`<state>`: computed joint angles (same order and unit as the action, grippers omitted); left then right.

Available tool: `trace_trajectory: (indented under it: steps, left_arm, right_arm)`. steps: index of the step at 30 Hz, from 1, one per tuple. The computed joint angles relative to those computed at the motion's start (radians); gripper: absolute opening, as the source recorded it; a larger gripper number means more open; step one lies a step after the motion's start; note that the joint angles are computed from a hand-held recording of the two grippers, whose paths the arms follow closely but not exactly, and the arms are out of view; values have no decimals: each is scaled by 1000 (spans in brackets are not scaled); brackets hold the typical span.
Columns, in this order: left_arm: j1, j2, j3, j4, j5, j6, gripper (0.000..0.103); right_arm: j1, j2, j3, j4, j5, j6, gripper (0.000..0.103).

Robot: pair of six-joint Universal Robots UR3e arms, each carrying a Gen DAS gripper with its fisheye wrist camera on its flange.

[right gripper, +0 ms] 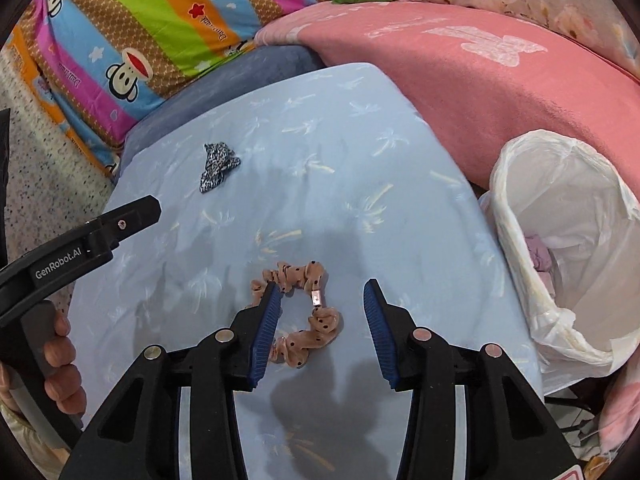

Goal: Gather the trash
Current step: 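Move both open grippers back over the tan scrunchie and leopard cloth, then grasp the leopard-print cloth with the left gripper while the right gripper grasps the tan scrunchie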

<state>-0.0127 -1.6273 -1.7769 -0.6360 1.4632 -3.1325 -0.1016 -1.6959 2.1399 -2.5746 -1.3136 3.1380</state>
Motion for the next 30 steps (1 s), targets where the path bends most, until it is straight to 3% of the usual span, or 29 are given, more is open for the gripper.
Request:
trace_trajectory:
  steps: [6, 11, 16, 27, 30]
  left_arm:
    - [73, -22, -28, 17, -19, 0, 86]
    - [114, -94, 22, 19, -41, -5, 86]
    - [108, -201, 135, 15, -49, -18, 86]
    - [70, -534, 535, -88, -59, -55, 86]
    - [70, -577, 587, -118, -75, -54, 73]
  right_arm:
    - [59, 146, -42, -60, -50, 32, 38]
    - [102, 261, -113, -91, -96, 42, 19]
    - [129, 375, -262, -57, -113, 46, 10]
    - [156, 674, -691, 49, -111, 114, 8]
    - [157, 725, -773, 76, -107, 127, 8]
